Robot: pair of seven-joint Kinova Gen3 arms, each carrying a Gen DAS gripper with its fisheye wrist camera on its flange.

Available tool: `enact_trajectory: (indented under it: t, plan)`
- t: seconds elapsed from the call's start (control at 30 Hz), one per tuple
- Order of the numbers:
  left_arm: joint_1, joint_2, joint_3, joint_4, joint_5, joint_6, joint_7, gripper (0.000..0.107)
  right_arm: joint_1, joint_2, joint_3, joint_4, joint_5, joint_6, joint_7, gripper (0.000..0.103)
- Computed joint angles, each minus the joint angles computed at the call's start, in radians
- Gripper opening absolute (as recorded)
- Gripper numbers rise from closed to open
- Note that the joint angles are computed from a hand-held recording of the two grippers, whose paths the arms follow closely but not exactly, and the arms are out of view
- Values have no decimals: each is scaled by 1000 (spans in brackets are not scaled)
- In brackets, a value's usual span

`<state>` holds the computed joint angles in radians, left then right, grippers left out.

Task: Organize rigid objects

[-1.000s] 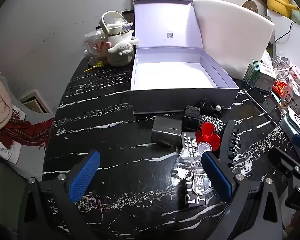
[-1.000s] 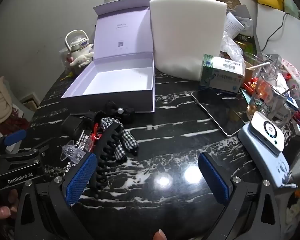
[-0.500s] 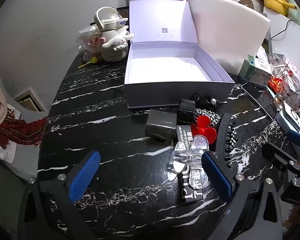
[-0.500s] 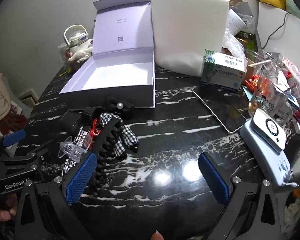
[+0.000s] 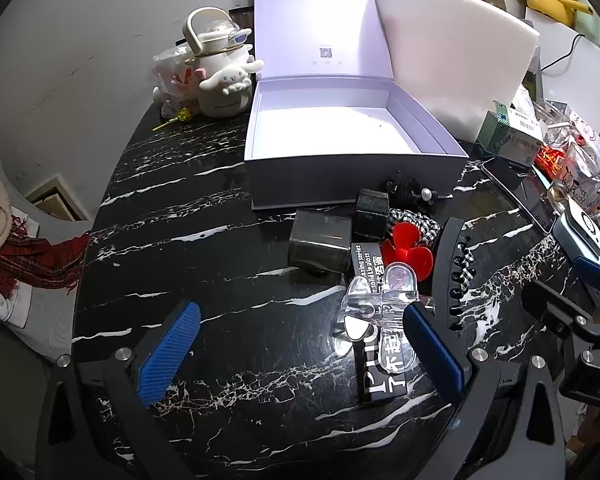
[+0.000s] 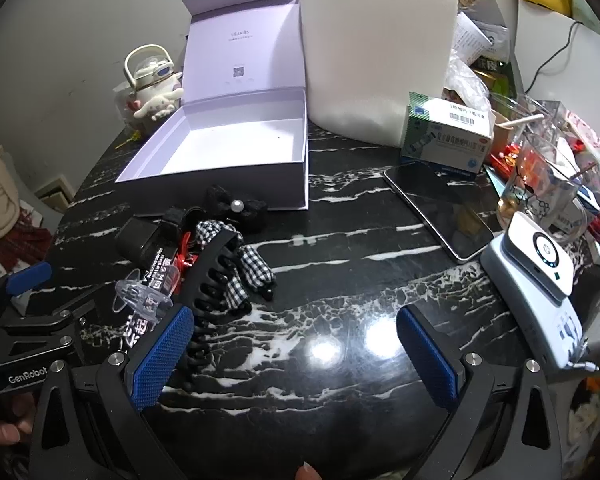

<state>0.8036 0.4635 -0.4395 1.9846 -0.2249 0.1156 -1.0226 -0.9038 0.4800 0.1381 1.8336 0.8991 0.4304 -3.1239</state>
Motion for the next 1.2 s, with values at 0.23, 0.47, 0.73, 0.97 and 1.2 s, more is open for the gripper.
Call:
enact_trajectory:
  t: [0.23, 0.47, 0.73, 0.97, 1.2]
  plan:
    - [-5, 3, 5, -4, -1, 9, 0, 103, 9, 3, -9, -7, -12, 5, 22, 103]
    - [-9, 4, 9, -5, -13, 13, 6, 103, 16, 5, -13, -14, -32, 6, 44, 103]
    - [-29, 4, 36, -9, -21, 23, 12, 103, 12, 7, -5, -18, -50, 5, 60, 103]
    - [-27, 5, 36, -9, -30, 24, 23, 103, 8, 5, 3, -8, -56, -4, 62, 103]
    - [-32, 2, 46, -7, -33, 30, 31, 103, 6, 3, 4, -7, -63, -1, 68, 103]
